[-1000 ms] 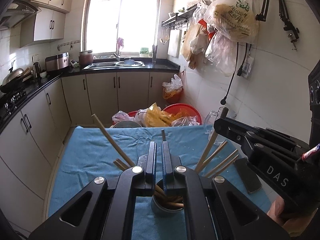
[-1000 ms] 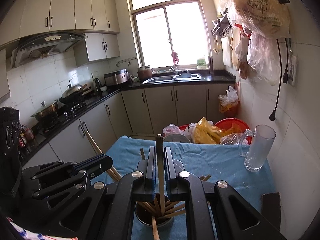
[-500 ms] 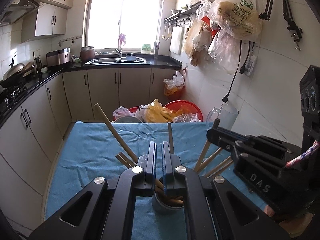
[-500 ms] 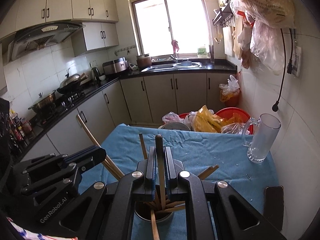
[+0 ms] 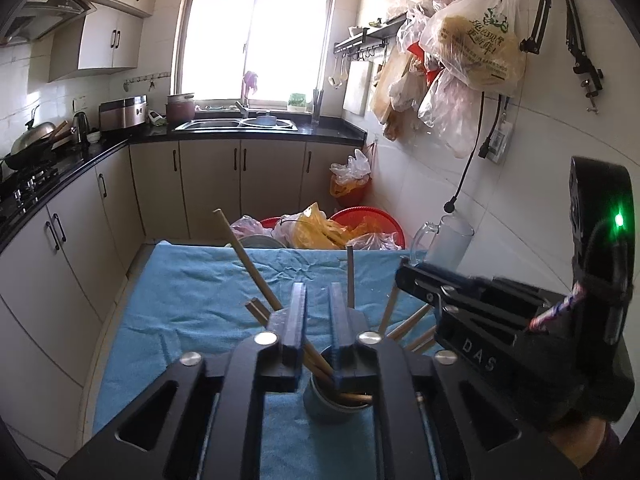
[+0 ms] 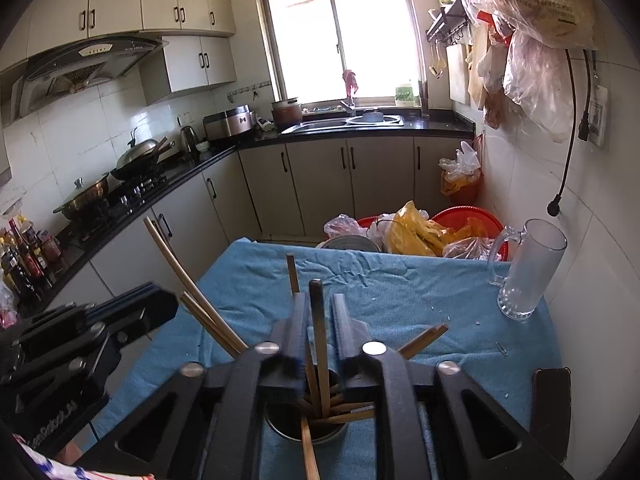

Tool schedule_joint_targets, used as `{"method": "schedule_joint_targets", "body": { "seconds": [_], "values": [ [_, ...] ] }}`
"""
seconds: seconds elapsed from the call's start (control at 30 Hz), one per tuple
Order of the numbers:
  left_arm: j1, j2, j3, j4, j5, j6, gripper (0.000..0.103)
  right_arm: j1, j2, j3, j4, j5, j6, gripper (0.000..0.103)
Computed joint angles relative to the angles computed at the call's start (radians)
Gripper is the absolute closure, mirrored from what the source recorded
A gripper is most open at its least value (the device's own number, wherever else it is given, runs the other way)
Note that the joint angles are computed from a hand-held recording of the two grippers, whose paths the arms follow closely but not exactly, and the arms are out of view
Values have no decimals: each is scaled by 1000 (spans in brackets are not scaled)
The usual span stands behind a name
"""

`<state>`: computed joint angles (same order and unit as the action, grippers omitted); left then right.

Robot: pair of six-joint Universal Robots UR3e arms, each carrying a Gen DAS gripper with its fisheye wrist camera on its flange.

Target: Organize utensils

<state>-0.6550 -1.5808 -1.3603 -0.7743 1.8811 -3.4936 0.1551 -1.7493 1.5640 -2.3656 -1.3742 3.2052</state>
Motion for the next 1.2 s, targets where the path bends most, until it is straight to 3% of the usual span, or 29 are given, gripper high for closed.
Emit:
{"method": "schedule_joint_targets", "body": {
  "seconds": [0.07, 0.2, 0.5, 0.6, 0.87, 1.2],
  "values": [
    [-15, 18, -16, 8, 23, 3, 76, -6, -12, 1, -14, 1, 6, 62],
    [-71, 31, -31, 35, 120, 17, 63, 12, -26, -16, -18, -28, 11, 59],
    [-172, 98, -79, 27, 263, 0, 42, 26, -127, 6, -17, -68, 29, 44],
    [-212, 117, -95, 9, 316, -24, 40, 32, -177, 28, -13, -87, 36, 39],
    [-265, 170, -138, -58, 356, -114, 38, 52, -310, 96, 30, -131, 45, 33],
    [-352, 222, -205, -145, 435, -239, 33, -8, -488, 209, 110, -67, 53, 29]
  ]
}}
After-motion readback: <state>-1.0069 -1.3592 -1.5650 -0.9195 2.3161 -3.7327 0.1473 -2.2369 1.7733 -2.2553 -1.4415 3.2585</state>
